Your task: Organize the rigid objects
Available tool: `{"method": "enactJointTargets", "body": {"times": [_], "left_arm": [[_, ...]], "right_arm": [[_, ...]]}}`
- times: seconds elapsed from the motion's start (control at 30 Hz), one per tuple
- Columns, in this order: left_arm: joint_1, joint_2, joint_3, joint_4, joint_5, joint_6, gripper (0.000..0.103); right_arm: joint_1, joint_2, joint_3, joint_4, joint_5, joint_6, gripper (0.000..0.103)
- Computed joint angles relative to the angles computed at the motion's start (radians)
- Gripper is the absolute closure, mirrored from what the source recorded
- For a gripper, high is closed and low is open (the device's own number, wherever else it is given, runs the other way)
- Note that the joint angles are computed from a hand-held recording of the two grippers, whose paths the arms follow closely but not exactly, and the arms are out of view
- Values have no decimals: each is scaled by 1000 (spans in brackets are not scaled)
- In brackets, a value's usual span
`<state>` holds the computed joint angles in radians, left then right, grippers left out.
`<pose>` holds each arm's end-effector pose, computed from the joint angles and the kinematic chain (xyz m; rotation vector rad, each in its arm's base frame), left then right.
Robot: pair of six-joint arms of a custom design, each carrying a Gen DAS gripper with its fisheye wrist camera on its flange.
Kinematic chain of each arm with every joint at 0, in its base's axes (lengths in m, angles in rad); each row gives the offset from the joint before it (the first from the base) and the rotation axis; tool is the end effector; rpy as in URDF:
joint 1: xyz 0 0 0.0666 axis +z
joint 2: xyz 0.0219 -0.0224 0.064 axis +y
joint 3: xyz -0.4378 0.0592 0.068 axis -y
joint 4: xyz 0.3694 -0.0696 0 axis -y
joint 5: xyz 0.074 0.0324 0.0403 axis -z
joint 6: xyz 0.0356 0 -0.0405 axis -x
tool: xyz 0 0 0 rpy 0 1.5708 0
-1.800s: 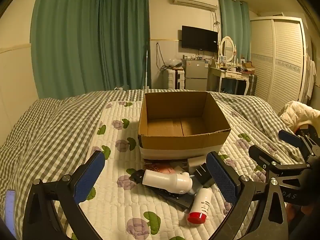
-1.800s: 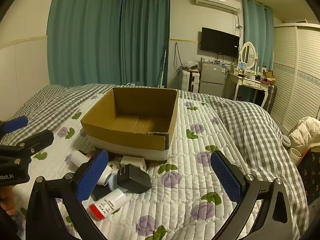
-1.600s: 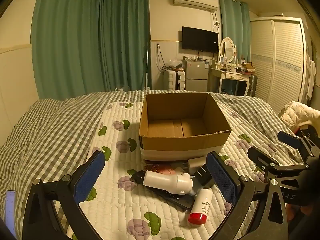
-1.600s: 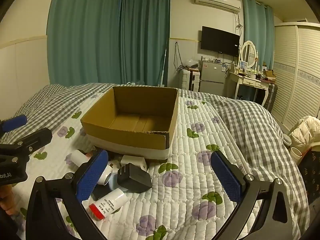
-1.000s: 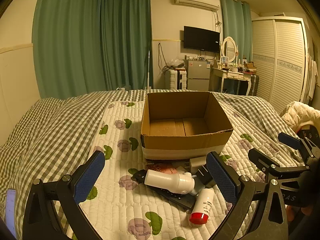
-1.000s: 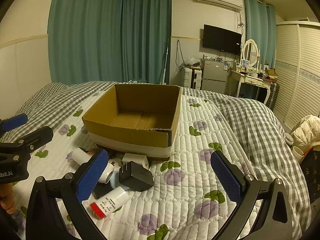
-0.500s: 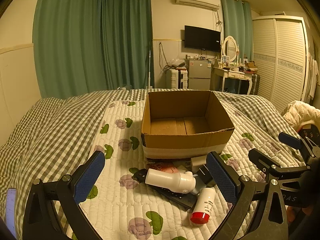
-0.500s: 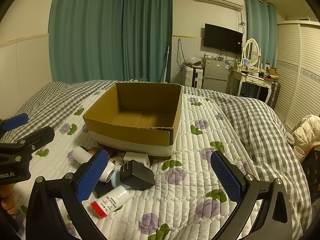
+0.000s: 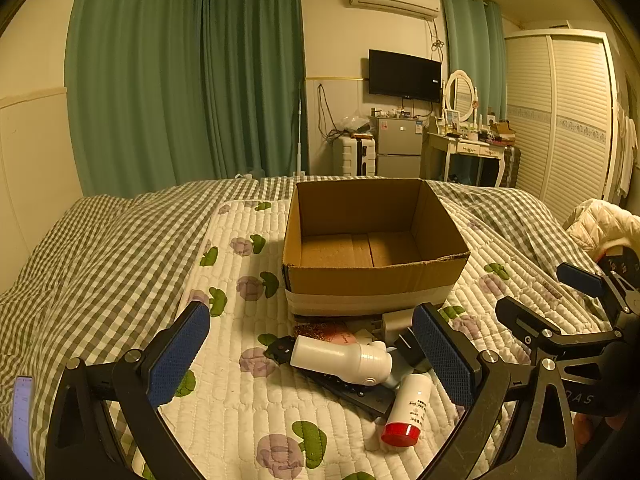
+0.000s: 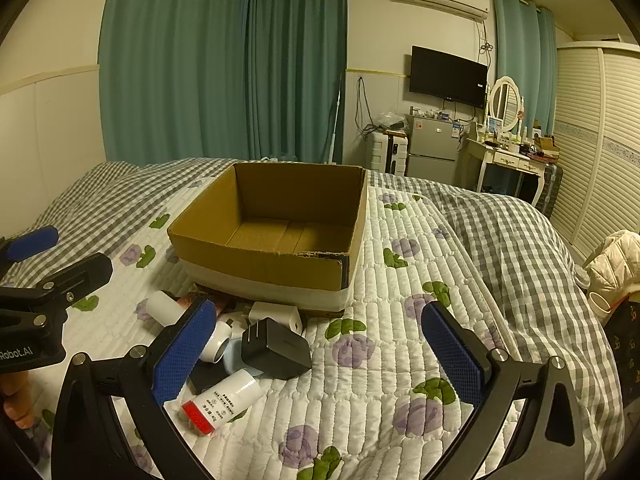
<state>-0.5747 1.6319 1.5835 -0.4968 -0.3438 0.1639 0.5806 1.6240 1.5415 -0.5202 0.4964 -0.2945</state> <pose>0.4909 -0.3041 0.4896 0.2243 2.0699 -0.0856 0.4843 0.2970 0.4739 -0.0222 2.0925 -0.0140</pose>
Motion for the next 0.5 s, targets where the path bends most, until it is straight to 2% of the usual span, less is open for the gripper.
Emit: {"method": "enactJointTargets", "body": {"times": [0.5], "left_arm": [[-1, -9, 21, -12, -11, -4, 0]], "right_arm": [[10, -3, 17, -12, 7, 7, 0]]}}
